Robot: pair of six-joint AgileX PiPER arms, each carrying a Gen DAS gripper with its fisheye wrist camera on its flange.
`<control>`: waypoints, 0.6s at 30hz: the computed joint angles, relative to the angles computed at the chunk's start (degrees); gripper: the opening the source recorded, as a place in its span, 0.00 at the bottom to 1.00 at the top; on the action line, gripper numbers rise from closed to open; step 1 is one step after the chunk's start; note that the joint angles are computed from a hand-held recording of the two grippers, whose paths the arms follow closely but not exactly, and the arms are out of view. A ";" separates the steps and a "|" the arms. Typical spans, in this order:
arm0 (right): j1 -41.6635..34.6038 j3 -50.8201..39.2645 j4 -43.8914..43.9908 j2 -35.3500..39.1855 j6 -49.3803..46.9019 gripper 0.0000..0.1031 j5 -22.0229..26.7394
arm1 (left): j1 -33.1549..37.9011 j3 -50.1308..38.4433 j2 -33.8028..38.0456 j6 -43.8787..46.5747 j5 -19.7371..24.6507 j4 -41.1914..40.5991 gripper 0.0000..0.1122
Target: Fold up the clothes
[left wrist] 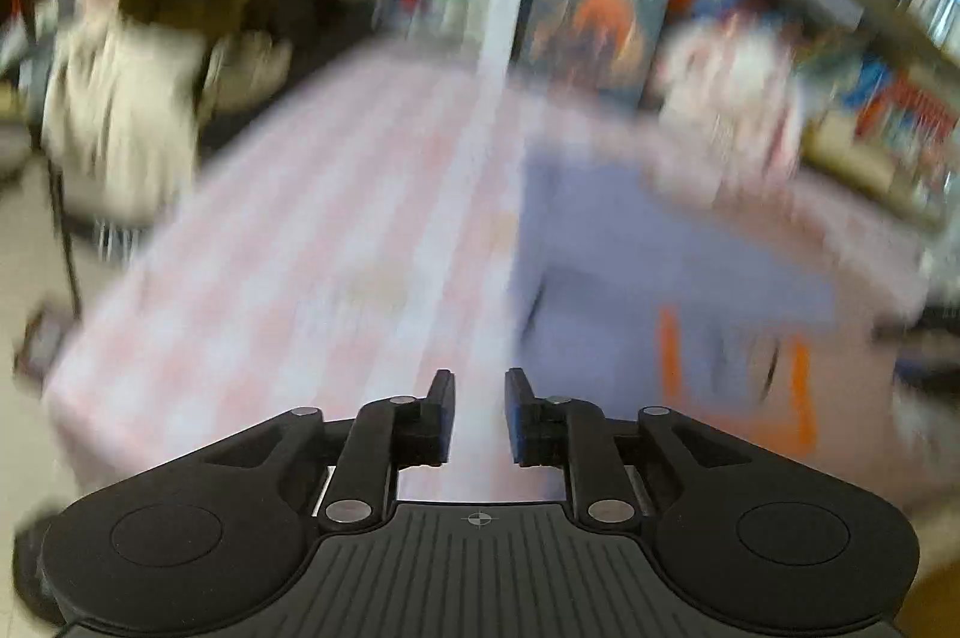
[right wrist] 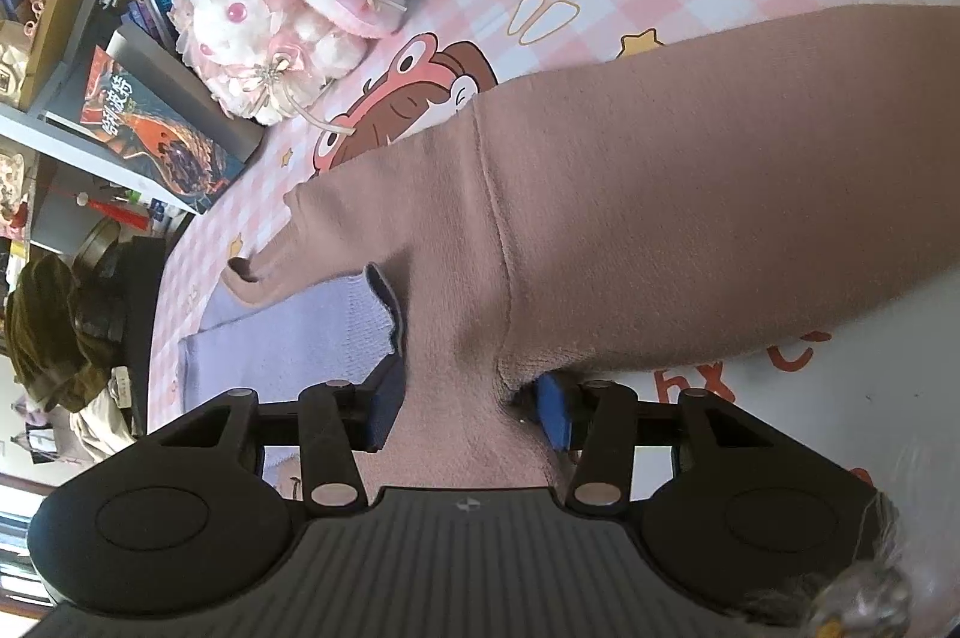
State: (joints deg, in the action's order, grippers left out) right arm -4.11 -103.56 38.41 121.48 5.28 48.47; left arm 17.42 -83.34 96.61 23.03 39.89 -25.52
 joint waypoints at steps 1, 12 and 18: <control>0.03 0.74 0.23 -0.33 -0.49 0.41 -0.62 | -1.56 -2.02 1.67 2.58 -0.82 -3.27 0.25; -0.40 8.55 4.08 -3.43 -4.14 0.19 -6.45 | -32.11 -43.09 34.24 3.57 8.85 11.02 0.42; -0.11 10.69 4.77 -4.47 -5.39 0.19 -8.28 | -34.03 -47.24 37.63 1.31 8.26 17.81 0.21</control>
